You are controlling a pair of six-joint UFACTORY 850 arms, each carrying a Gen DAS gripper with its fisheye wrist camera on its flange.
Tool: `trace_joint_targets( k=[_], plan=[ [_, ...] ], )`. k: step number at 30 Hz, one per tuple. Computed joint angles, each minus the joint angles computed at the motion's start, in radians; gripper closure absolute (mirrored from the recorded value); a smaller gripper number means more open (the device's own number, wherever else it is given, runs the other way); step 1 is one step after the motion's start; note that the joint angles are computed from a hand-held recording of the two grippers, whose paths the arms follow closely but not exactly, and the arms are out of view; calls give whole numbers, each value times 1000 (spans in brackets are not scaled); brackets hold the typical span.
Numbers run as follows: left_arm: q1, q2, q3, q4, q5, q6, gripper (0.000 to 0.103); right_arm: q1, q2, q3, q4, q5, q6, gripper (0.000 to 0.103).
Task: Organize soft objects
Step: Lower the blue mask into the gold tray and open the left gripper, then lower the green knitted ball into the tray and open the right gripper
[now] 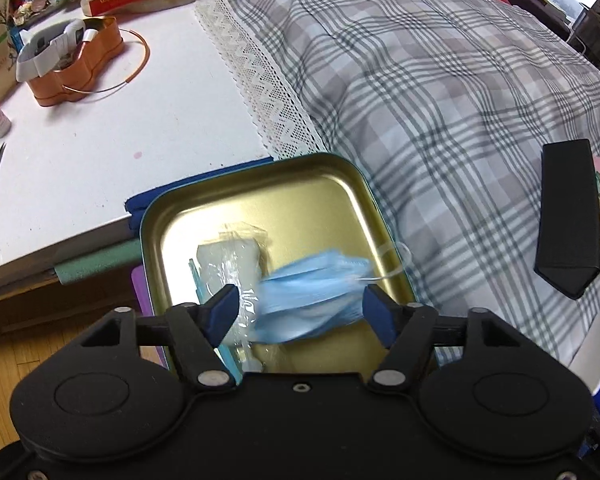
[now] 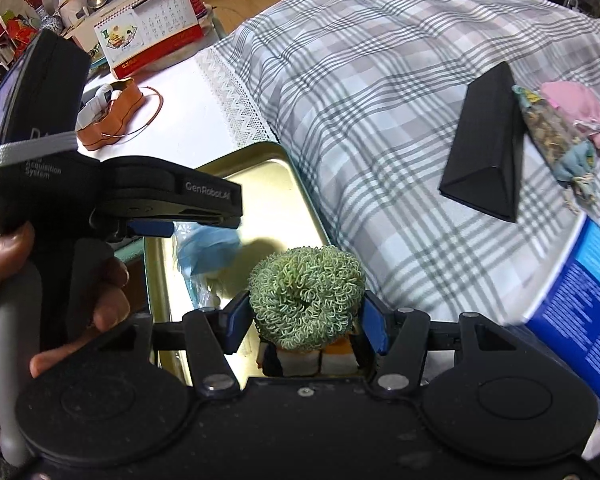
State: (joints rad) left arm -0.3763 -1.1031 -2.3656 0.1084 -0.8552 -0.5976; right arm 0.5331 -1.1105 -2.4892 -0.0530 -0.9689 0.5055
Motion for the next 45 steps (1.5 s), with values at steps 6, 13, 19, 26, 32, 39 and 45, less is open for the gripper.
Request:
trace_joint_targets(
  k=[6,13,19,26,32,39,45],
  plan=[
    [4,-9,4,7,9,-12,38,-7,-78,-124,34,-43,-17,41],
    [7,-4,28,3,23,-9,37,-9,-99,-156,29,-52,-5,42],
    [11,7,51,3,38,-17,34,-7,-100,-157,13,-57,5,42],
    [5,23,83,23,51,-29,28,-3,9,44,-44,21,54,41],
    [-13,41,111,63,64,-32,28,-6,134,248,-83,92,107,41],
    [-44,90,188,77,101,-24,27,-14,298,496,-126,157,182,41],
    [-87,122,231,72,111,12,25,-30,455,721,-173,212,265,41]
  ],
)
